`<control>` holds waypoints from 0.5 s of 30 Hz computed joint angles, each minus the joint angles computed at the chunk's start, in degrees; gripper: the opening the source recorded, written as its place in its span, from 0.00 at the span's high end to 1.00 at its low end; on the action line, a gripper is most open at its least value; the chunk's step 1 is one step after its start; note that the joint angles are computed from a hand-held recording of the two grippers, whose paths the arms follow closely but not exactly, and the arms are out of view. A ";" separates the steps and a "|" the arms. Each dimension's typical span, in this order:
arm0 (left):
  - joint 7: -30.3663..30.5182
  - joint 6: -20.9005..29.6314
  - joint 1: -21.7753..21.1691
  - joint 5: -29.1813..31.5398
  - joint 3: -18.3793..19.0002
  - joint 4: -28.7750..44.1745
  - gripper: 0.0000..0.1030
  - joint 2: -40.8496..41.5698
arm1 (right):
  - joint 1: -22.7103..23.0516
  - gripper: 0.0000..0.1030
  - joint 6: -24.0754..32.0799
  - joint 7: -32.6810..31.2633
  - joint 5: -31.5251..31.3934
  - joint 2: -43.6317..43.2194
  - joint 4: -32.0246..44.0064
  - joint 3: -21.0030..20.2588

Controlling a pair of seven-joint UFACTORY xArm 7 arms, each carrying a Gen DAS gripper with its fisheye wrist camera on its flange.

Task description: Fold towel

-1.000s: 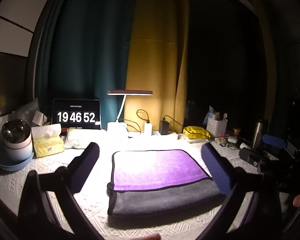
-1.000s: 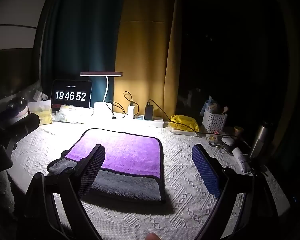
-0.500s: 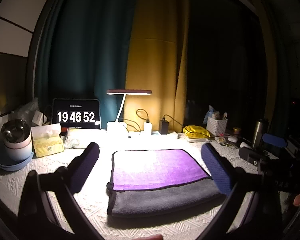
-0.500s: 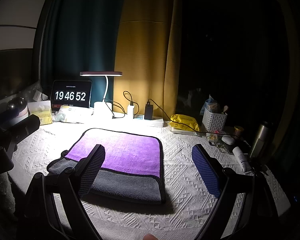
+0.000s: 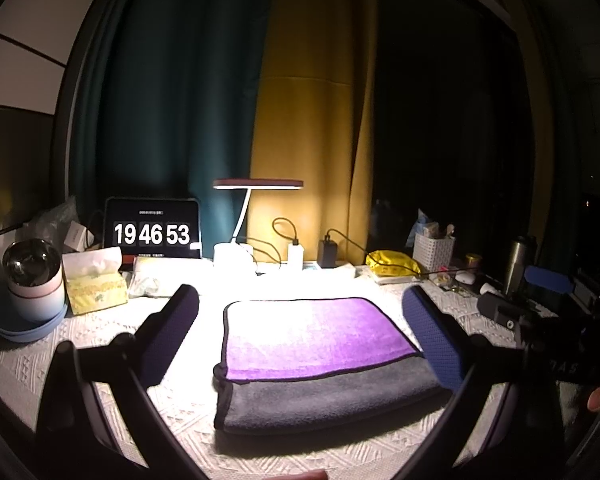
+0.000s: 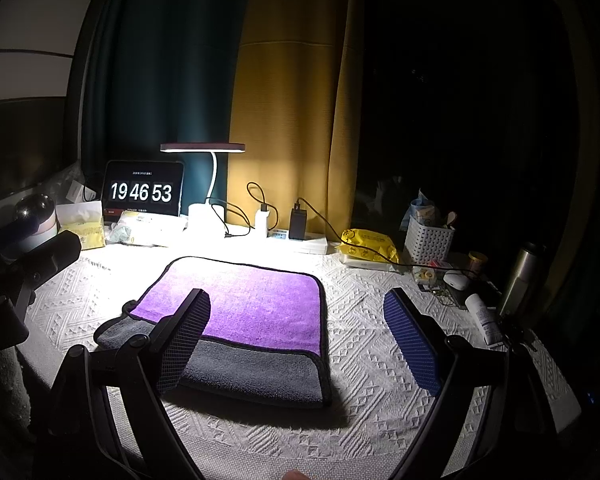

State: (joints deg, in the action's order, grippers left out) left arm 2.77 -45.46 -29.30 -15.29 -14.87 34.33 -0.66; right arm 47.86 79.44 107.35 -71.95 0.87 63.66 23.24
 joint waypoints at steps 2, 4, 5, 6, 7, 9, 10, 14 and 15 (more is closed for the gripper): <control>-0.17 -0.03 0.06 0.18 0.06 -0.14 0.01 -0.09 | 0.02 0.12 0.02 0.03 0.02 0.09 0.07 -0.01; 0.01 -0.05 0.03 -0.07 -0.01 -0.06 0.01 -0.05 | 0.08 0.12 0.09 0.11 -0.04 0.10 0.01 0.01; 0.05 -0.05 0.02 -0.14 -0.03 -0.06 0.01 -0.06 | 0.12 0.12 0.13 0.11 -0.04 0.14 0.06 0.01; 0.00 0.04 0.04 -0.05 0.00 -0.06 0.01 -0.09 | 0.11 0.12 0.06 0.14 -0.05 0.11 0.02 -0.03; -0.10 0.04 0.08 0.11 0.04 -0.11 0.01 -0.12 | 0.11 0.12 0.10 0.10 -0.02 0.16 0.10 -0.04; -0.10 0.00 0.11 0.14 0.03 -0.12 0.01 -0.10 | 0.15 0.12 0.09 0.10 -0.04 0.19 0.12 -0.06; 0.12 0.11 0.04 -0.12 -0.05 0.01 0.01 -0.04 | 0.16 0.12 0.12 0.12 -0.07 0.22 0.13 -0.07; 0.32 0.28 0.00 -0.31 -0.05 0.17 0.01 0.01 | 0.21 0.12 0.16 0.10 -0.05 0.31 0.25 -0.10; 0.34 0.38 0.00 -0.35 -0.05 0.16 0.01 -0.01 | 0.23 0.12 0.16 0.10 -0.05 0.31 0.25 -0.12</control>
State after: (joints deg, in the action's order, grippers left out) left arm 3.11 -45.08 -29.30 -15.64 -14.92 34.50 -0.67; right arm 48.09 79.60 107.46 -72.00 1.19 63.91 23.13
